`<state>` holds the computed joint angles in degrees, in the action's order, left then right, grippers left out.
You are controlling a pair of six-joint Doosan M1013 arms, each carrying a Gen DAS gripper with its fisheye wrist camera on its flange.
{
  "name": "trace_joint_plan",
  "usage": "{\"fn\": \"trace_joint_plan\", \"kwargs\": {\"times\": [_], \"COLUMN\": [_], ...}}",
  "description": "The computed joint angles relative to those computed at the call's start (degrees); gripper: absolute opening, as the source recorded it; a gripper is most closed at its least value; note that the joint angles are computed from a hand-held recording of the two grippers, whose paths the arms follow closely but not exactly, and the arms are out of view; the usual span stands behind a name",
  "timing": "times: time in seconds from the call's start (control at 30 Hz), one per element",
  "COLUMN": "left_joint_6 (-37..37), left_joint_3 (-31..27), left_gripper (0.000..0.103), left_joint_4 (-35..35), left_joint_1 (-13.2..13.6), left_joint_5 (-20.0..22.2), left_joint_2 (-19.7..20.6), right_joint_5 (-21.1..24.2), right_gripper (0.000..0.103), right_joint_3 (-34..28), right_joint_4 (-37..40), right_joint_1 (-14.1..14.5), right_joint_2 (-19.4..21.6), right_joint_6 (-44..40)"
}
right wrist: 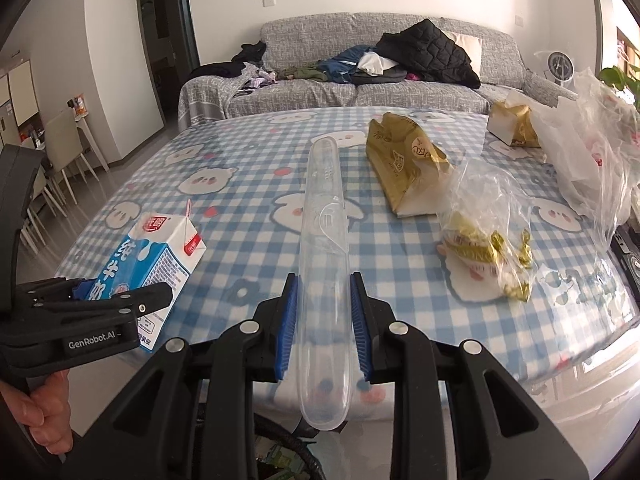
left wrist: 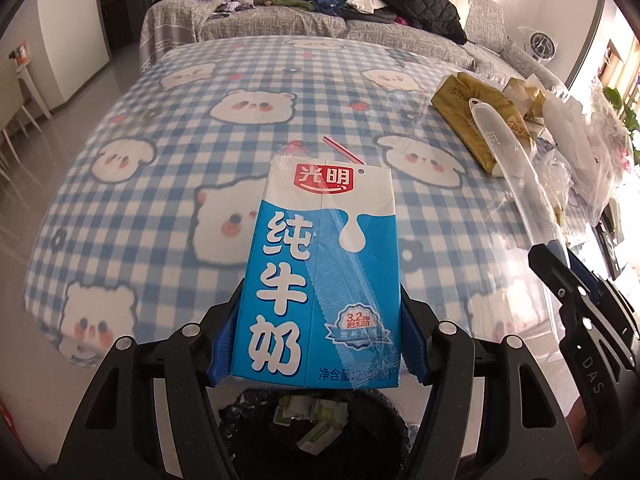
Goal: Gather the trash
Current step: 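Carry the milk carton and plastic tube down over the black wastebasket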
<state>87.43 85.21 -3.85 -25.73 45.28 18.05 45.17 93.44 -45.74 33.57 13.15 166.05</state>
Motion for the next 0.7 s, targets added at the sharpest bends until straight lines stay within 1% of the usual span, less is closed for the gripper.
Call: {"fn": "trace_joint_plan", "kwargs": {"times": [0.7], "left_joint_6": [1.0], "left_joint_3": [9.9], "left_gripper": [0.064], "left_joint_4": [-2.0], "left_joint_1": [0.3], "left_joint_5": [-2.0], "left_joint_2": [-8.4], "right_joint_5": [2.8], "right_gripper": [0.025], "right_joint_3": [2.7], "right_joint_4": [-2.0], "right_joint_1": [7.3], "right_joint_2": [-3.3], "right_joint_6": [5.1]}}
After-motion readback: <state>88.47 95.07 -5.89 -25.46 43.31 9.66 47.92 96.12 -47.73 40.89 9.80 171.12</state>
